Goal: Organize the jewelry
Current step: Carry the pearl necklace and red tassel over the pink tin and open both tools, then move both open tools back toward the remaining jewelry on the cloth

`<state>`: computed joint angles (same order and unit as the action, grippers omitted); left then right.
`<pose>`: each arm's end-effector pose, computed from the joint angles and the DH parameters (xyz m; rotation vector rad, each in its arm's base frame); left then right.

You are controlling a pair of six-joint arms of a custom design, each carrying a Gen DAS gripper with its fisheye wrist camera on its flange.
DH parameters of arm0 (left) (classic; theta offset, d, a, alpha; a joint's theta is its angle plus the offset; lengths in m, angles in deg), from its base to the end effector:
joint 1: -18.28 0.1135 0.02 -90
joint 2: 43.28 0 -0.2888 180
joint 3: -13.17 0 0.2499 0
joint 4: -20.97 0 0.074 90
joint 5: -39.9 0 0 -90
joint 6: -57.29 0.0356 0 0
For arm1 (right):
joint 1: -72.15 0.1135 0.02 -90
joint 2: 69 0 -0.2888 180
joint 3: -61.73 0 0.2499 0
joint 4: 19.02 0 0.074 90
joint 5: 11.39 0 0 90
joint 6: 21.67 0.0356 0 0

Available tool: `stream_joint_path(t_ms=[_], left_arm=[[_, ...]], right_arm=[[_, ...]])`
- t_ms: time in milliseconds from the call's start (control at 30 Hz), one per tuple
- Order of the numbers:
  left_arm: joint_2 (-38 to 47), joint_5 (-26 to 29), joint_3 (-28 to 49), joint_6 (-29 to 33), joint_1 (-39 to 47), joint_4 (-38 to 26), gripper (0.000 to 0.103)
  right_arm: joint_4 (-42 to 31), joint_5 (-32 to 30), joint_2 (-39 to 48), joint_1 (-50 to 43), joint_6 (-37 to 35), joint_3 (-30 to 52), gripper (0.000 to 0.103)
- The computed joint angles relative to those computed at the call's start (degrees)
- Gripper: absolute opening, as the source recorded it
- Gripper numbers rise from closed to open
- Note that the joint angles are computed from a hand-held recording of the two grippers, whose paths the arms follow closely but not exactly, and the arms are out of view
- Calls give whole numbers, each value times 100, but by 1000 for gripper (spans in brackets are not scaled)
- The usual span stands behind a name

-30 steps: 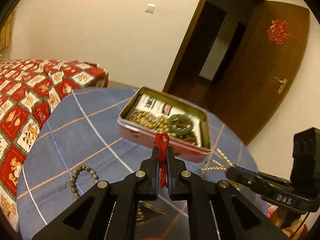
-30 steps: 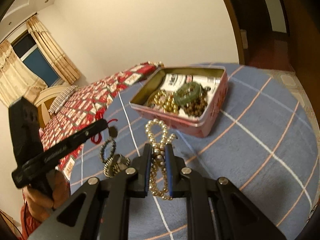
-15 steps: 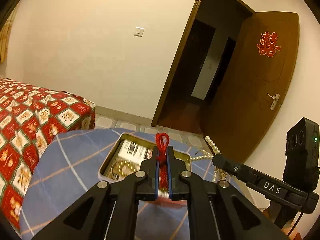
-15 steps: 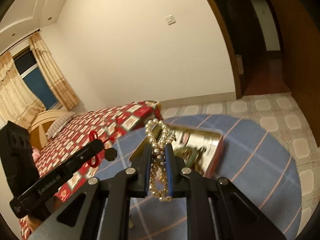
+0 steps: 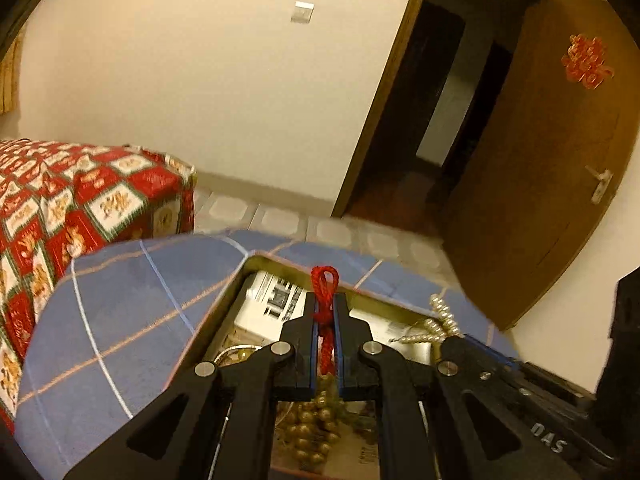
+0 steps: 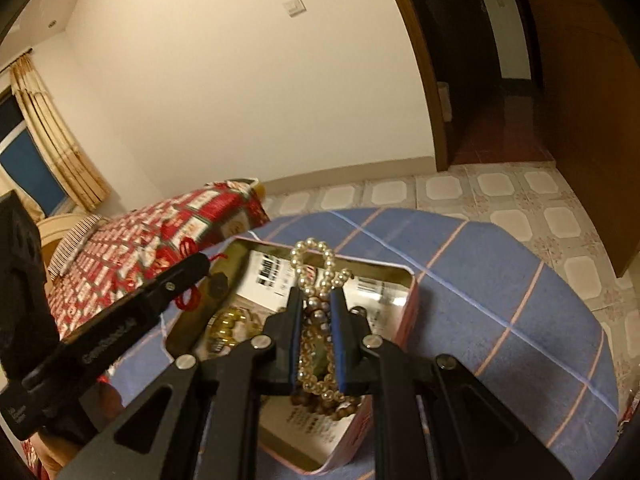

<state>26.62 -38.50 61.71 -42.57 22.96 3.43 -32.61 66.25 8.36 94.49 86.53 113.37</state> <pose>0.2380 0.0123 0.2253 -0.1760 2.2409 -0.2763 0.2432 0.1082 0.2179 -0.2018 2.3044 0.6137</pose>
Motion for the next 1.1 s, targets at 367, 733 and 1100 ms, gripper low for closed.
stream_joint_path(t_ms=[367,733,1100], left_arm=[[599,-1432,342,-90,-697,-634,13],[-938,-2553,366,-464,-1397,-2014,67],[-3013,-3524,202,-1593,-2721,-4047,67]], right_arm=[[-26,-378,-39,-257,-26,-75,54],[-955,-125,-1799,-126,99,-309,60],[-2201,685,-3521,1030,495,-688,60]])
